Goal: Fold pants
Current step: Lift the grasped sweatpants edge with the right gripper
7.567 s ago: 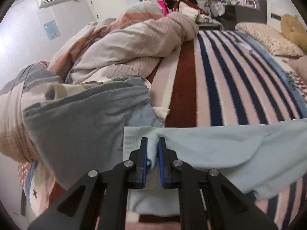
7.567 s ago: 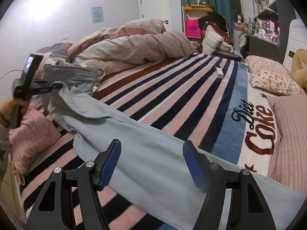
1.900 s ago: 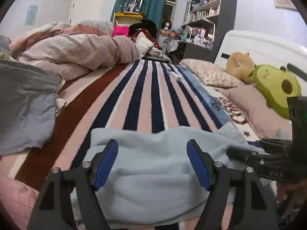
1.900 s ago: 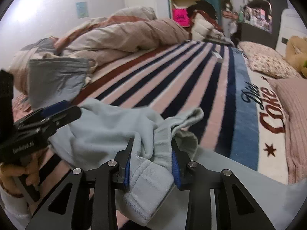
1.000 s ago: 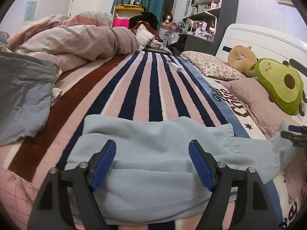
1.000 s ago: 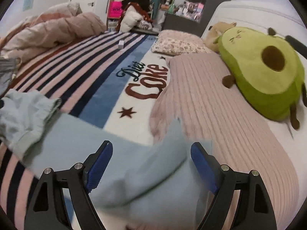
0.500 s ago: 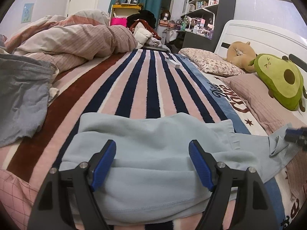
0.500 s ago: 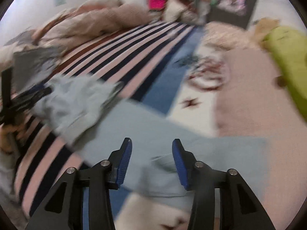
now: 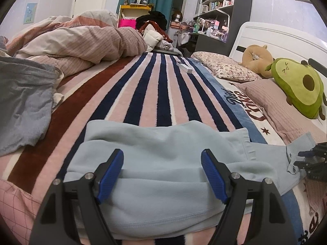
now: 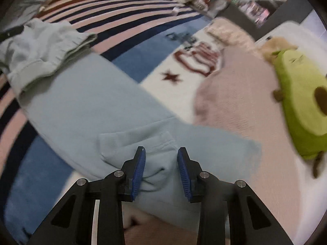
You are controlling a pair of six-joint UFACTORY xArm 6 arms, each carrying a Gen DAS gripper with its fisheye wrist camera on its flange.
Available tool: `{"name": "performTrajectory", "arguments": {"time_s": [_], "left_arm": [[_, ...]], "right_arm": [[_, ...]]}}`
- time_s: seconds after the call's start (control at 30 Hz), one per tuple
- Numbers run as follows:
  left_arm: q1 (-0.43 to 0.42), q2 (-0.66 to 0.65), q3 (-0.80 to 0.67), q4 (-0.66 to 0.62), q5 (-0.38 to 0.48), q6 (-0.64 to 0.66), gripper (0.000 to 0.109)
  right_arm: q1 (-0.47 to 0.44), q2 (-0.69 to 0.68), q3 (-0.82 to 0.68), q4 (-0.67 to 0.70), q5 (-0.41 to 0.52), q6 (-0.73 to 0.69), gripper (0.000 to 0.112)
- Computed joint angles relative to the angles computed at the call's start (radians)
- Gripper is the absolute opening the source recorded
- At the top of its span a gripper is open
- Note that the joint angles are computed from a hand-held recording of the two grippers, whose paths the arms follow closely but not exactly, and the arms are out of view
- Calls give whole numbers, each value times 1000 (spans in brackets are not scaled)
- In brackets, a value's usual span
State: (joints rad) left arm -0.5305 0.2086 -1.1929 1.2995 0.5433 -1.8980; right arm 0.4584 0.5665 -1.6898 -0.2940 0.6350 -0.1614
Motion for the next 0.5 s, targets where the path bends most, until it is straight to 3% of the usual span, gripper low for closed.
{"name": "performTrajectory", "arguments": {"time_s": [0.07,0.13,0.27,0.37,0.43,0.5], "left_arm": [[0,0,-1,-7,0,5,75],[-1,1,-2,-11,2,9,75],[0,1,-2,-11,0,8,75],[0,1,-2,-13,-1,10,75],[0,0,-1,-15,-1,10,75],[0,0,-1,-15,-2,8,75]], "right_arm": [[3,0,9,-44,-13,12,31],[-4,25,-24,-65,-3,23,43],[-22,87,-151,145,103,-98,46],[-25,101,-201,256,196,-189,33],[-21,75,-165,259,179,-199,18],[-18,16,-78,252,110,-190,14]]}}
